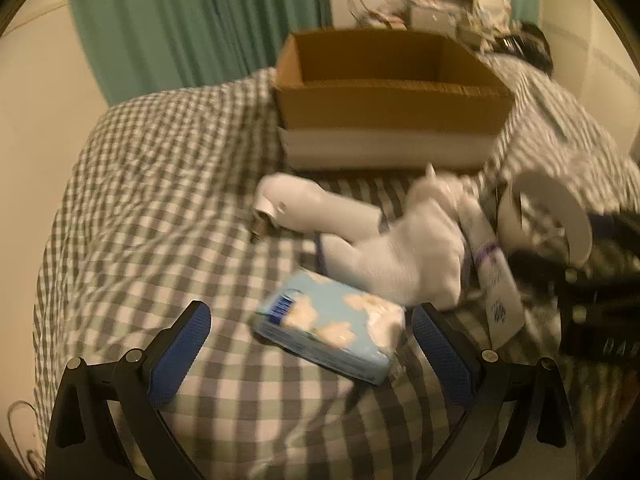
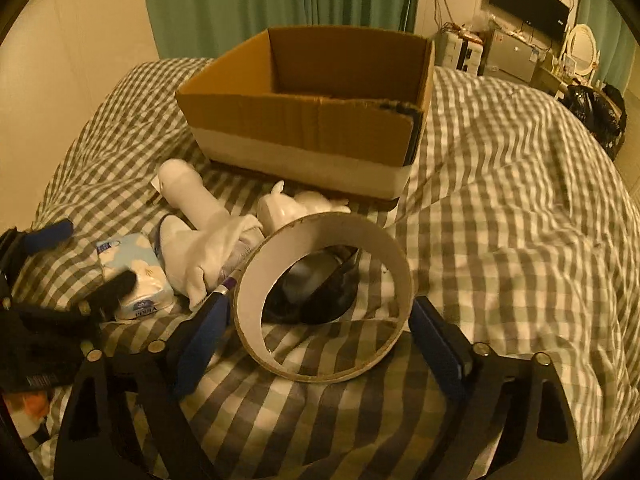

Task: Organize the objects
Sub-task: 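Grasp the blue tissue pack with the left tool while the right tool grasps the tape roll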

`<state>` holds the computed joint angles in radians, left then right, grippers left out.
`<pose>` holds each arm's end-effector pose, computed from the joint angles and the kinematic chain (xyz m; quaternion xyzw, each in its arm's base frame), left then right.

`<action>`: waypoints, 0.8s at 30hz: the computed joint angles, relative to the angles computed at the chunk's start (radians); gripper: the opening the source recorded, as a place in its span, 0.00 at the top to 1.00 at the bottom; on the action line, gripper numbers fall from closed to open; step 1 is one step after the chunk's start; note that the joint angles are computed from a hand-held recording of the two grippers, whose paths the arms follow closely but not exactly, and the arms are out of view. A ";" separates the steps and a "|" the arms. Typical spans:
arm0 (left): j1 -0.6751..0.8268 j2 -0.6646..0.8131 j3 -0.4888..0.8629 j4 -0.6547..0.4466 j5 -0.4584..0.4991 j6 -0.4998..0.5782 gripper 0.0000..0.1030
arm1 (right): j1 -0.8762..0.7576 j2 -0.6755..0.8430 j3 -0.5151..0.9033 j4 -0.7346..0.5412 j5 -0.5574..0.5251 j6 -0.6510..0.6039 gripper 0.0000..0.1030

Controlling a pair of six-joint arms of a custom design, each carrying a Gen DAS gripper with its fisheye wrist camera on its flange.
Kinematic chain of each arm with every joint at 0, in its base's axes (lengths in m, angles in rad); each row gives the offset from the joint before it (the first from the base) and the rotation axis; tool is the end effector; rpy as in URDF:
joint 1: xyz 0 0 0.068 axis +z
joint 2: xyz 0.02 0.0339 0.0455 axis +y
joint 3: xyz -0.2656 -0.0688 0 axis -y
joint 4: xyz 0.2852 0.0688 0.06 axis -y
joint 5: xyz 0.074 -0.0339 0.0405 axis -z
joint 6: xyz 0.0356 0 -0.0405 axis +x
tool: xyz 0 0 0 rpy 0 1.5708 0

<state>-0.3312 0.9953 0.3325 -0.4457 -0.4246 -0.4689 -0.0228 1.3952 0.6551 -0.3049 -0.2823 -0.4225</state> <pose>0.1794 -0.0462 0.1129 -0.1136 0.9460 0.1017 0.2861 0.2791 0.0036 0.1334 -0.2256 0.9298 0.0757 0.2809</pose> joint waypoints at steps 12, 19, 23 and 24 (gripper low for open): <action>0.016 0.140 0.018 0.084 0.056 0.045 0.17 | -0.009 0.001 -0.006 0.007 -0.006 0.017 0.22; -0.069 -0.041 -0.015 -0.023 -0.024 -0.012 0.18 | -0.022 -0.072 -0.046 0.012 -0.014 0.012 0.22; -0.126 -0.139 -0.005 -0.131 -0.089 -0.077 0.18 | -0.031 -0.161 -0.080 -0.010 -0.015 -0.001 0.22; -0.121 -0.147 0.006 -0.147 -0.107 -0.080 0.18 | -0.033 -0.186 -0.086 -0.020 -0.018 -0.005 0.22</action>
<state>-0.4521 0.8480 0.3389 -0.5922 -0.5314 -0.5490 -0.0562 1.2089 0.5693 -0.3246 -0.3004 -0.4279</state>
